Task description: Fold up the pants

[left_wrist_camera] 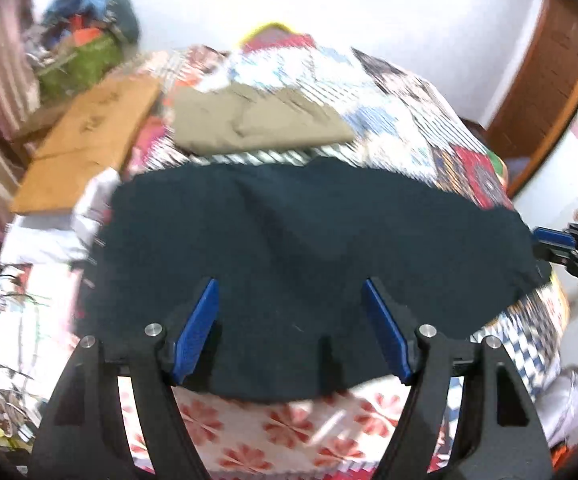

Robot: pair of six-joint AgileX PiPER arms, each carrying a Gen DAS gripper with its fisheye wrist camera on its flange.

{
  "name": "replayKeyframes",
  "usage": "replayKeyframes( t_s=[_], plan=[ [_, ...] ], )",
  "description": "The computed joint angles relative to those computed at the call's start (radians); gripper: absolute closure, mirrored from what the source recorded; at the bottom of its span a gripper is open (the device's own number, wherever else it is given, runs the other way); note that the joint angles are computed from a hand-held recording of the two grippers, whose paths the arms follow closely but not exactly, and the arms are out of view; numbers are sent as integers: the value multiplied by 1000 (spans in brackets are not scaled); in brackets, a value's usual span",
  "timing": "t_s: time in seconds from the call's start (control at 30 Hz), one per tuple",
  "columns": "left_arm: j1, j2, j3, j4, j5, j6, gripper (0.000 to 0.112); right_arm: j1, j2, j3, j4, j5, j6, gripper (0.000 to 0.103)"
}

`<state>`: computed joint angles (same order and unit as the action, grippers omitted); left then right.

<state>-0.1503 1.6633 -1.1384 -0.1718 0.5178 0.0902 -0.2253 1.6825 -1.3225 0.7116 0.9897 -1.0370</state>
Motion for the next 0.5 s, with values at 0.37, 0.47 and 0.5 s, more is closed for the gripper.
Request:
replayKeyframes(
  t_s=[0.37, 0.47, 0.5],
  plan=[
    [179, 180, -283, 19, 57, 5, 38, 134, 198, -319, -11, -61, 134, 60],
    [189, 244, -378, 31, 88, 7, 38, 174, 293, -455, -45, -49, 205, 57],
    [195, 268, -412, 28, 102, 16, 38, 190, 333, -507, -63, -42, 232, 56]
  ],
)
